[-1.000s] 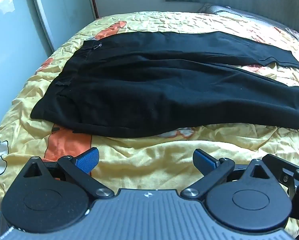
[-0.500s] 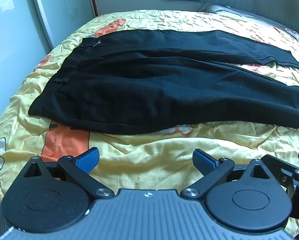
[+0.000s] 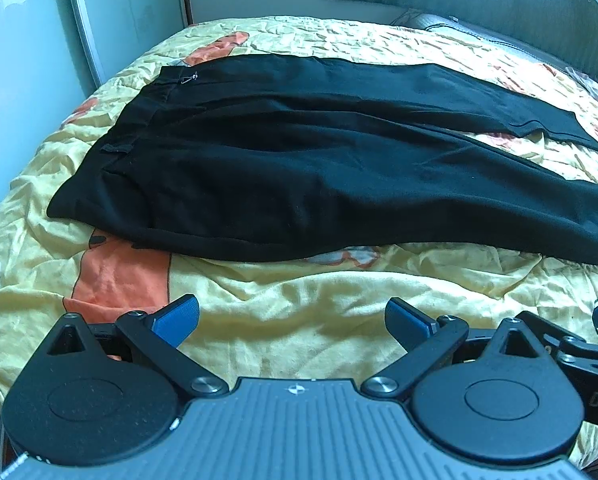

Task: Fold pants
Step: 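Move both grippers toward the waistband of the black trousers, then close the left gripper on the waistband while the right gripper grasps the waistband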

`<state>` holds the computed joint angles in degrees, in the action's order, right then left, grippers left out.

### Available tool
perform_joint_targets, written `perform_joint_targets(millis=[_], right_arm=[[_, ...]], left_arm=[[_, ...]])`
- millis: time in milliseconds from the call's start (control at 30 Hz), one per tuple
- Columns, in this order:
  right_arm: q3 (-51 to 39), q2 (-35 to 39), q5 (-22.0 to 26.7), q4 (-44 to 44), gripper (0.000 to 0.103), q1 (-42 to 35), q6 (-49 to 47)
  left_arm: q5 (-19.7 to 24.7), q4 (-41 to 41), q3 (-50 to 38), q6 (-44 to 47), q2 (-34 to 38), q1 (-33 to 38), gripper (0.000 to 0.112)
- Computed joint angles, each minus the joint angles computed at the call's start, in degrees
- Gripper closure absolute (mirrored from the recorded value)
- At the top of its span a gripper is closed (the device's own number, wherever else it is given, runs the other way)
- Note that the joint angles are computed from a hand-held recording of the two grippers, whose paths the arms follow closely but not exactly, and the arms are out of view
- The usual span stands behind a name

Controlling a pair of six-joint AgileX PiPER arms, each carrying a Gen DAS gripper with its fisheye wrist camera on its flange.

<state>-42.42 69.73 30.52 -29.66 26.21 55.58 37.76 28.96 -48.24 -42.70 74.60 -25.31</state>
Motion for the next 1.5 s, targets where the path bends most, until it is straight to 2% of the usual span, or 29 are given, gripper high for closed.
perform_joint_targets(millis=[467,700,833,1000,1067,1133,1267,1400,1500], right_arm=[[-0.5,1.4,0.6,-0.1,0.000,-0.1,-0.3],[-0.8,1.8,0.4,0.5,0.000,-0.1,-1.0],[-0.9,1.7,-0.6,1.8,0.000,-0.6,-2.8],[-1.0,0.9,-4.8,1.1,0.000,-1.6,-5.4],[-2.6,1.9,-5.8,0.0,0.000,-2.0,-7.1],[-5.3,4.0,-5.9,2.5,0.000,-3.2,-11.3],[-12.5,9.3,-5.0,14.9,0.000,-6.8,-25.6],[-19.1,14.4,-4.0,11.9,0.000,-6.9,-25.7],[-23.8,18.2,-3.7,14.4,0.000,-8.0,-30.7]], left_arm=[[-1.9,-3.2,0.7,2.4,-0.7,1.2,0.012],[-4.8,-6.6,1.6,6.0,-1.5,3.2,0.012],[-5.5,-6.0,1.9,6.1,-1.6,3.5,0.012],[-7.9,-4.5,1.9,7.1,-1.5,5.0,0.012],[-8.5,-4.8,1.5,8.2,-1.4,6.1,0.012],[-8.7,-6.6,0.4,10.9,-0.8,7.7,0.012],[-9.2,-6.7,-1.9,13.5,0.5,10.8,0.012],[-10.4,-12.6,-5.0,19.9,2.2,15.4,0.011],[-11.2,-14.7,-7.6,22.4,4.0,18.0,0.011]])
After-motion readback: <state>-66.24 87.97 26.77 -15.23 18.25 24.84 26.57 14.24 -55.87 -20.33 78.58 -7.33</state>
